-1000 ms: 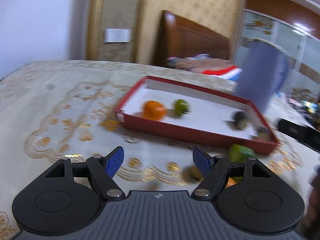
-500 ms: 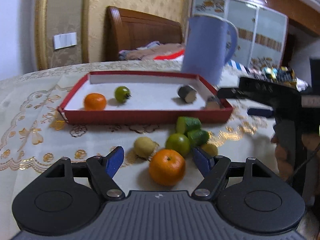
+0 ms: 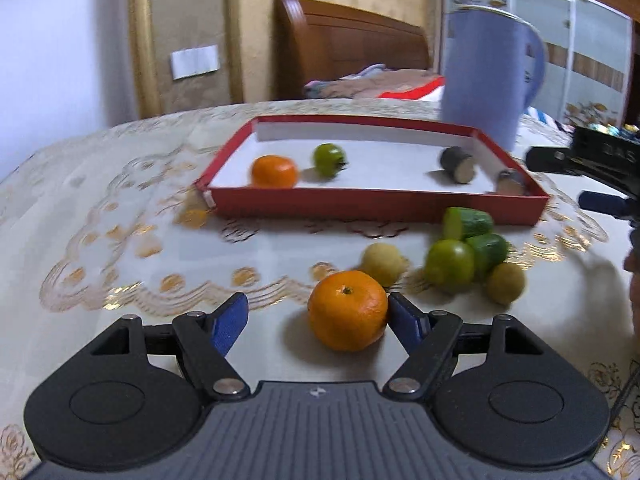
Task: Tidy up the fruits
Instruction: 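Withdraw both open tools from the tray toward the loose produce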
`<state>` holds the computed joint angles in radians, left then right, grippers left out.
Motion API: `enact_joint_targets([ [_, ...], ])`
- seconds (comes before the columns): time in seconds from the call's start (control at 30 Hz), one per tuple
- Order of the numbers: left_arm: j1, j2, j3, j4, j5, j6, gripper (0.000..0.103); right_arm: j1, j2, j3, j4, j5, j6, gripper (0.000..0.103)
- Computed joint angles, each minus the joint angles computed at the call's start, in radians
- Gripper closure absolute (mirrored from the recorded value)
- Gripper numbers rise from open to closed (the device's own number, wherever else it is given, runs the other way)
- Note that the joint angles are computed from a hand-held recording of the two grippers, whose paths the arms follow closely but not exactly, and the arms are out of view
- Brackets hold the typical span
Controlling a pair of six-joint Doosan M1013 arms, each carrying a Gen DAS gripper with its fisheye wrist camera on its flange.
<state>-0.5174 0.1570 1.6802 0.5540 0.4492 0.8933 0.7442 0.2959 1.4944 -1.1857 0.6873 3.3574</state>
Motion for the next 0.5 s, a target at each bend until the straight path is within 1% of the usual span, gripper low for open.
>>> enact_joint_targets([
  [0.1, -0.004, 0.006, -0.006, 0.037, 0.007, -0.027, 0.027, 0.004, 0.002, -0.002, 0.001, -0.008, -0.035, 0.0],
  [0.2, -0.024, 0.022, -0.021, 0.11, 0.056, -0.042, 0.026, 0.004, 0.0, -0.002, 0.013, -0.017, -0.067, 0.0],
  [0.27, -0.028, 0.02, -0.019, 0.152, 0.061, -0.085, 0.026, 0.005, -0.008, 0.005, 0.029, -0.027, -0.092, 0.0],
  [0.33, -0.031, 0.027, -0.029, 0.189, 0.1, -0.147, 0.026, 0.006, -0.021, 0.022, 0.043, -0.058, -0.11, 0.0],
  [0.4, -0.022, 0.03, -0.037, 0.17, 0.118, -0.174, 0.026, 0.01, -0.03, 0.034, 0.061, -0.09, -0.161, 0.0],
  [0.5, -0.013, 0.033, -0.045, 0.155, 0.142, -0.215, 0.018, 0.031, -0.03, 0.032, 0.084, -0.093, -0.298, 0.0],
])
